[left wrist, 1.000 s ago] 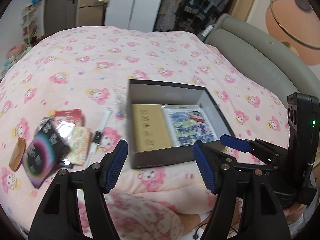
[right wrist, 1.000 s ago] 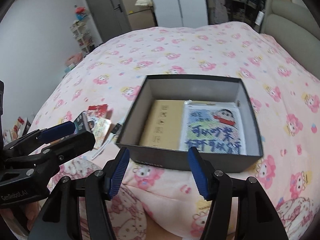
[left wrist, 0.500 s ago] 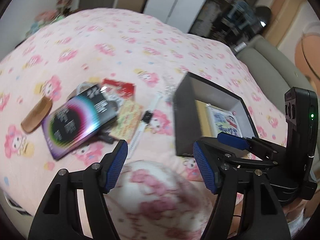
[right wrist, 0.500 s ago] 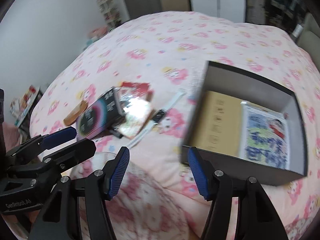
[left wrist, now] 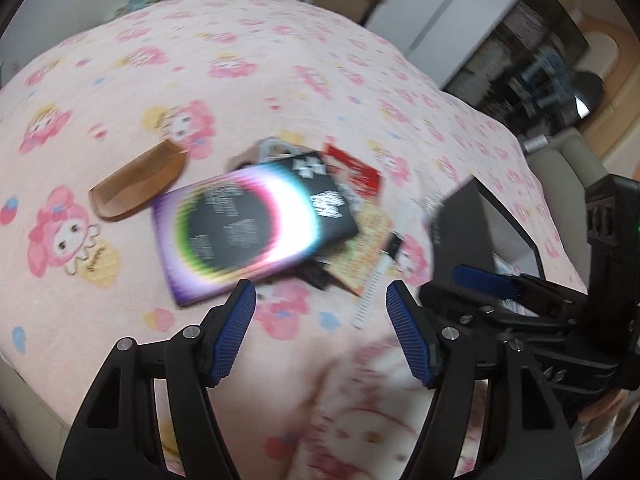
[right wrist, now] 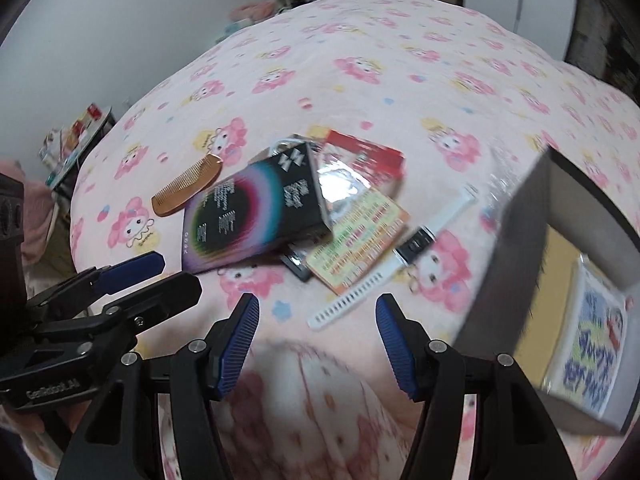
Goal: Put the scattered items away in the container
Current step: 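Move both grippers to the black Smart Devil box on the bedspread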
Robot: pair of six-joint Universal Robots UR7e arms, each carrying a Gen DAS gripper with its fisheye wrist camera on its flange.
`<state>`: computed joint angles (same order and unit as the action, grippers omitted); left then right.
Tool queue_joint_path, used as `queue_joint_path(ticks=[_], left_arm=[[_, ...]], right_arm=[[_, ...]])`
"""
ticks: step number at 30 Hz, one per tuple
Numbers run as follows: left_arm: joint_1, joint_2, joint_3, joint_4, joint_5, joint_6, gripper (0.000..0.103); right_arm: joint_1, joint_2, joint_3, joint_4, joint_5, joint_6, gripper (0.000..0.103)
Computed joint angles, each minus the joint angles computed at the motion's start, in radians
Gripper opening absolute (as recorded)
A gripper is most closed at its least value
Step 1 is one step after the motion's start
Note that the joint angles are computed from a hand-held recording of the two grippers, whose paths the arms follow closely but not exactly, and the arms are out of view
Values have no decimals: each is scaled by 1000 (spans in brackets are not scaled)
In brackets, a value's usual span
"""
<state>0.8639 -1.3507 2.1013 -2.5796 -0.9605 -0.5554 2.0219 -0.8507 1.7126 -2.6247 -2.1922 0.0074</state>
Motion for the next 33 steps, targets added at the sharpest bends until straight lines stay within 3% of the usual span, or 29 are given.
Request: queue_joint_path(ticks=[6, 12, 16, 21, 23, 25, 27, 31, 33], left_arm=[[123, 8, -15, -29, 22, -66, 69], [241, 71, -63, -89, -72, -58, 68], [246, 102, -81, -92, -126, -49, 68], [228, 112, -88, -72, -337, 56, 67], [195, 103, -79, -70, -286, 78, 68], [157, 90, -63, -96, -138, 89, 68], [160, 85, -64, -132, -73, 89, 68], [209, 130, -123, -169, -76, 150, 67], [227, 155, -164, -146, -116, 181, 65]], right_arm=[[-28, 104, -148, 75, 6, -21, 57], [-71, 176, -244, 163, 34, 12, 57], [-92, 178, -240, 200, 66, 41, 57], [-113, 158, -225, 216, 125, 63, 57], [-118, 154, -222, 205, 119, 75, 57], [-126, 147, -211, 195, 119, 96, 57], [-135, 141, -202, 199, 134, 115, 57], [-149, 139, -193, 210, 137, 153, 57], [-165, 137, -198, 237, 177, 172, 57]])
